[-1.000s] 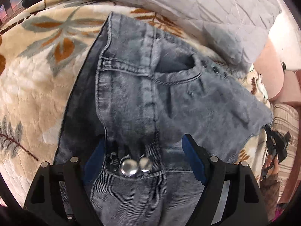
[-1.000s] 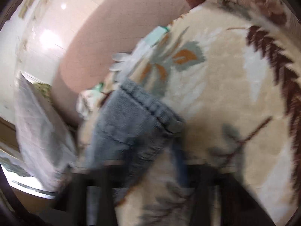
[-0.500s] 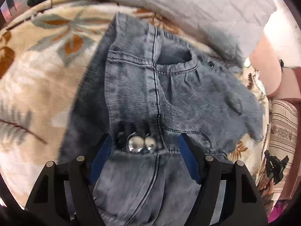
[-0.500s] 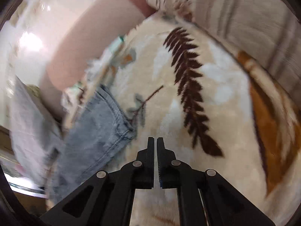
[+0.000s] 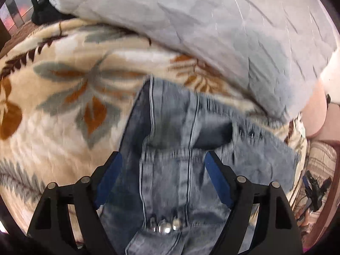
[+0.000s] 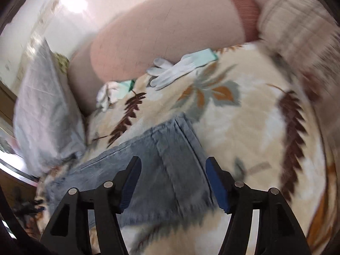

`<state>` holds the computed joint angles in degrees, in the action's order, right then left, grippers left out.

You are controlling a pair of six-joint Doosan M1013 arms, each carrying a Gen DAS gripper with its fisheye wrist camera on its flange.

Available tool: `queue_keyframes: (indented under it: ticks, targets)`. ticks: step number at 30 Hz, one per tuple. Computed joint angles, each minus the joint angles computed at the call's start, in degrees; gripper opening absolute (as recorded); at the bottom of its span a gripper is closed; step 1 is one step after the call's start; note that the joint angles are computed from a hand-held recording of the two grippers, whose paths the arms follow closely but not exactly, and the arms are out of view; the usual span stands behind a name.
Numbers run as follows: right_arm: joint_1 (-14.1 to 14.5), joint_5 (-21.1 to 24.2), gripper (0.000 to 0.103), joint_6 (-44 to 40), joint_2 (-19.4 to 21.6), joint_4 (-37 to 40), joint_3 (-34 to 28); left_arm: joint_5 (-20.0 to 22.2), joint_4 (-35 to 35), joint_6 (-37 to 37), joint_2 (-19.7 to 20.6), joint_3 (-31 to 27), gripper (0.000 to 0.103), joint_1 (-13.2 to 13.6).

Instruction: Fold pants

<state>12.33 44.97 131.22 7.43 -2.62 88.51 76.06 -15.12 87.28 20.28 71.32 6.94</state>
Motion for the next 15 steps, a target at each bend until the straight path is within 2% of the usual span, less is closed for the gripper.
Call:
queue_keyframes:
  ticks: [4, 8, 12, 14, 15]
  targets:
    - [-0.71, 1.72, 0.064, -1.84, 4.64, 0.49, -3.65, -0.59, -0.08, 0.22, 1.92, -2.90, 0.081, 0.74]
    - [-1.32, 1.63, 0.065, -3.96, 7.15, 2.00, -5.07, 1.70, -4.08, 2.94, 4.26, -4.85, 0.081, 1.60]
    - [-0.91, 2.11, 0.076, -5.17, 8.96, 1.35, -6.40, 3.13, -2.57, 4.07, 5.75, -5.12, 0.081, 0.31]
    - [-0.54, 2.10, 0.075, -5.16, 9.13, 0.11, -6.55, 3.69, -4.68, 4.46, 6.30, -4.69, 0.080, 0.04]
    - [-0.20, 2.71, 0.067, -5.06, 9.31, -1.12, -6.76, 2.85, -5.30, 5.02, 6.11, -4.00, 0.080, -0.33]
